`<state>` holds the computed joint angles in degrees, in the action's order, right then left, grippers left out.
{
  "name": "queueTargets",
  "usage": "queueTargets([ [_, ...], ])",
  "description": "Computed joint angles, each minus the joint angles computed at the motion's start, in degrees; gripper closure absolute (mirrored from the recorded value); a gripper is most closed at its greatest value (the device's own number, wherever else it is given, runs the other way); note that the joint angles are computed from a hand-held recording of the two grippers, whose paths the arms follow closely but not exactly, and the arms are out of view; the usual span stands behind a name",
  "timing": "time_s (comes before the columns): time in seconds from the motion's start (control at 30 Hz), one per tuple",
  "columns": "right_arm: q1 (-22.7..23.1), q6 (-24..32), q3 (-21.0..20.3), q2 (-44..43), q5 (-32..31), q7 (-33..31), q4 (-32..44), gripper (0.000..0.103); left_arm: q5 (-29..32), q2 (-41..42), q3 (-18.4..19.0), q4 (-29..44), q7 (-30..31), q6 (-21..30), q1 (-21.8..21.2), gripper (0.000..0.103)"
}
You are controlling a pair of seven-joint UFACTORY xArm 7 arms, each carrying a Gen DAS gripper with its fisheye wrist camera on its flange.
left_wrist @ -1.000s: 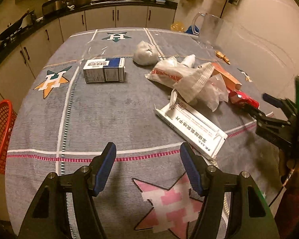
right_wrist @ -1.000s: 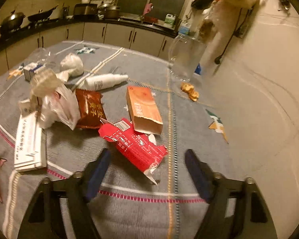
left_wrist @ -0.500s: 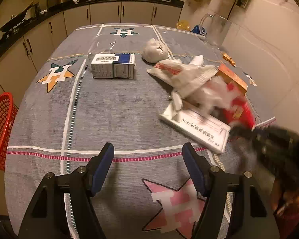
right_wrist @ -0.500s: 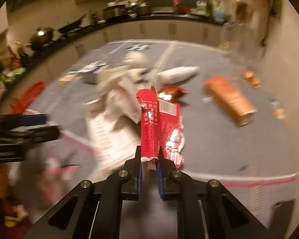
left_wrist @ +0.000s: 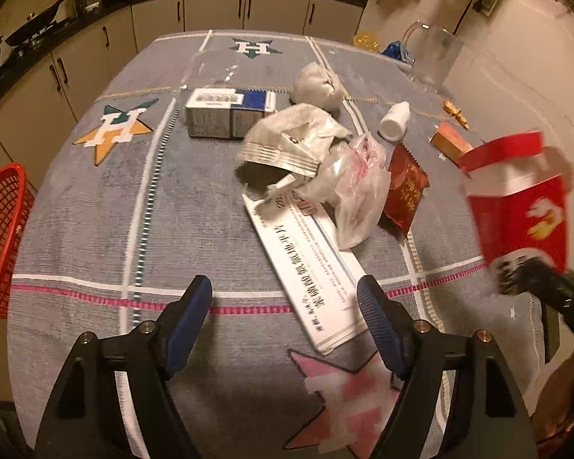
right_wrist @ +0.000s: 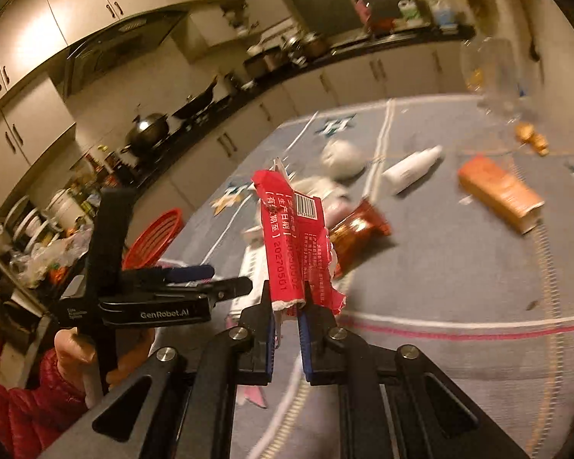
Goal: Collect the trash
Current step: 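Grasp the red paper box with right tool while left grasps white medicine box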
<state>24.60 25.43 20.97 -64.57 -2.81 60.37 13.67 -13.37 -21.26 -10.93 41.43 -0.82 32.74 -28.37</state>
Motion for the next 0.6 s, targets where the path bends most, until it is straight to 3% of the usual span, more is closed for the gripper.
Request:
queueTargets([
  [0.17, 0.41, 1.27, 0.06, -3.69, -0.01, 0.67, -1.49, 0.091, 7.27, 4.39, -3.87, 3.11, -7.68, 0.41, 2.68, 0.022],
  [0.37, 1.42, 0.15, -1.4, -5.97, 0.54, 0.38, -4.14, 0.091, 16.76, 9.16, -6.35, 6.56, -16.59, 0.71, 3.72, 0.016],
  [0.47, 2.23, 1.83, -1.62, -8.61, 0.8, 0.32, -4.96, 0.091, 21.67, 8.81, -6.91, 5.29, -19.71, -1.42, 3.28, 0.016],
  [0.5, 2.3, 1.96, -1.62, -8.78, 0.79, 0.22, -5.06, 0.091, 21.45, 8.3, -6.44, 4.67, -19.42, -1.86, 2.8, 0.021],
  [0.57, 2.31, 1.7, -1.82, -8.78, 0.92, 0.12, -5.25, 0.091, 21.52, 6.52, -5.85, 3.11, -18.77, -2.94, 2.24, 0.044],
  [0.6, 2.46, 1.43, -1.82, -8.64, 1.02, 0.1, -5.3, 0.091, 20.92, 5.67, -5.35, 2.49, -17.96, -2.9, 1.93, 0.049],
])
